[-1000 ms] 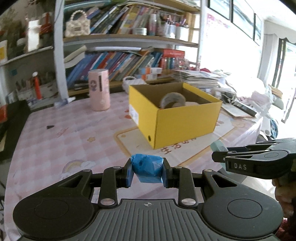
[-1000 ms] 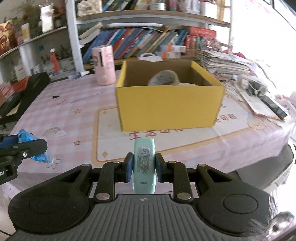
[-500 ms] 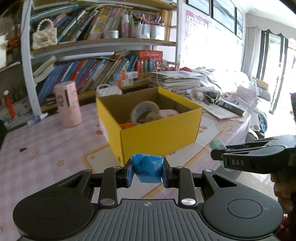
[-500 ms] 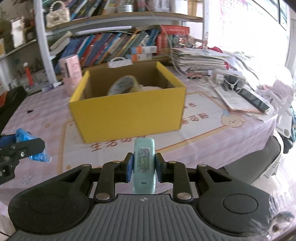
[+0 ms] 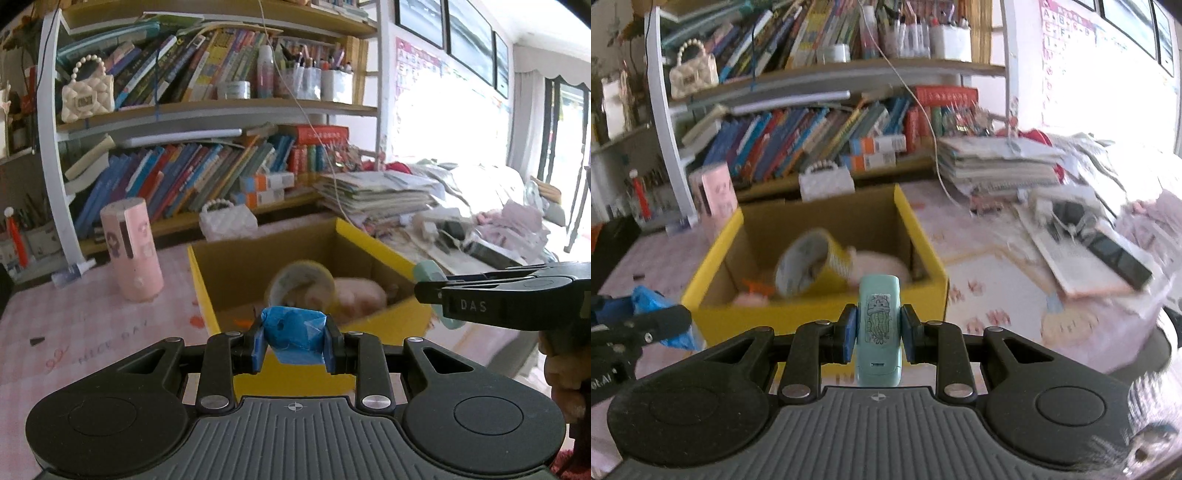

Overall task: Organize objects
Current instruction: 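Carry the blue bag and mint-green device toward the yellow box with both tools, then lower both tools into the yellow box and open them to drop bag and device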

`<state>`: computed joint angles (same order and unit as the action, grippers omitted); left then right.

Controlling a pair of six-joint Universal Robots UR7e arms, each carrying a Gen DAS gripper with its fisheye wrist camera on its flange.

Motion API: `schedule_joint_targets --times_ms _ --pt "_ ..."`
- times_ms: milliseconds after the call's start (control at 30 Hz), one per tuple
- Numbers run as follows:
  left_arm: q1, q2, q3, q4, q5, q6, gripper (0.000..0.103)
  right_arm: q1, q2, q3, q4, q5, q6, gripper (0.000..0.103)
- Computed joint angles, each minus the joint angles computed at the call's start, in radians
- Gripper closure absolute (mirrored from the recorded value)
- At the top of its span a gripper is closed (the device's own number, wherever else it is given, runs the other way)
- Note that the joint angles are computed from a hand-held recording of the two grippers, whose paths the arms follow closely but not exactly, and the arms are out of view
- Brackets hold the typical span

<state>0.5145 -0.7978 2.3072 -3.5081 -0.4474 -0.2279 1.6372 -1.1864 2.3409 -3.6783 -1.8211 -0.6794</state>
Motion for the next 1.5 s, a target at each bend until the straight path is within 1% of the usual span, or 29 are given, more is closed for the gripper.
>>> schedule_joint_targets --times_ms 100,233,333,467,567,667,733,867,1067,1167,1200,1267,1333,1367,1400,1433,1500 --pt "0.027 0.039 -0.058 -0.041 0.017 0.054 0.075 -0.007 0.022 -0.057 0.037 0.035 -0.029 0.080" --pt "0.061 0.072 -0.115 -0.034 0.033 0.061 0.075 -0.018 0.071 -0.124 0.071 0.073 -0.092 0.080" --pt "0.086 0.087 -0.151 0.009 0.043 0.040 0.075 -0.025 0.102 -0.161 0.105 0.084 -0.126 0.080" --pt "0.113 0.098 -0.183 0.096 0.045 -0.019 0.075 -0.038 0.133 -0.194 0.155 0.092 -0.177 0.080" --pt "0.127 0.100 -0.195 0.159 0.048 -0.063 0.075 -0.044 0.151 -0.218 0.206 0.077 -0.220 0.080" --pt "0.139 0.099 -0.203 0.234 0.055 -0.124 0.075 -0.054 0.154 -0.236 0.251 0.092 -0.222 0.080" --pt "0.144 0.098 -0.207 0.275 0.060 -0.160 0.075 -0.057 0.159 -0.247 0.264 0.102 -0.243 0.080" --pt "0.153 0.097 -0.217 0.310 0.065 -0.210 0.075 -0.067 0.161 -0.259 0.294 0.120 -0.254 0.080" --pt "0.154 0.101 -0.222 0.315 0.069 -0.231 0.075 -0.072 0.166 -0.282 0.336 0.129 -0.257 0.079" --pt "0.150 0.103 -0.223 0.333 0.081 -0.254 0.073 -0.071 0.167 -0.289 0.352 0.126 -0.254 0.079" --pt "0.149 0.101 -0.222 0.342 0.086 -0.264 0.071 -0.071 0.168 -0.287 0.347 0.124 -0.256 0.079" --pt "0.142 0.100 -0.221 0.372 0.107 -0.291 0.061 -0.069 0.171 -0.287 0.342 0.118 -0.257 0.078" --pt "0.132 0.099 -0.213 0.350 0.107 -0.280 0.047 -0.066 0.173 -0.289 0.342 0.109 -0.253 0.078" --pt "0.125 0.100 -0.209 0.345 0.114 -0.282 0.043 -0.064 0.172 -0.290 0.345 0.104 -0.248 0.078" --pt "0.117 0.100 -0.204 0.343 0.122 -0.282 0.035 -0.062 0.171 -0.290 0.348 0.098 -0.240 0.076" --pt "0.110 0.101 -0.200 0.340 0.130 -0.279 0.032 -0.060 0.168 -0.290 0.354 0.094 -0.229 0.075" --pt "0.094 0.103 -0.192 0.346 0.158 -0.285 0.031 -0.056 0.157 -0.283 0.367 0.089 -0.206 0.070"
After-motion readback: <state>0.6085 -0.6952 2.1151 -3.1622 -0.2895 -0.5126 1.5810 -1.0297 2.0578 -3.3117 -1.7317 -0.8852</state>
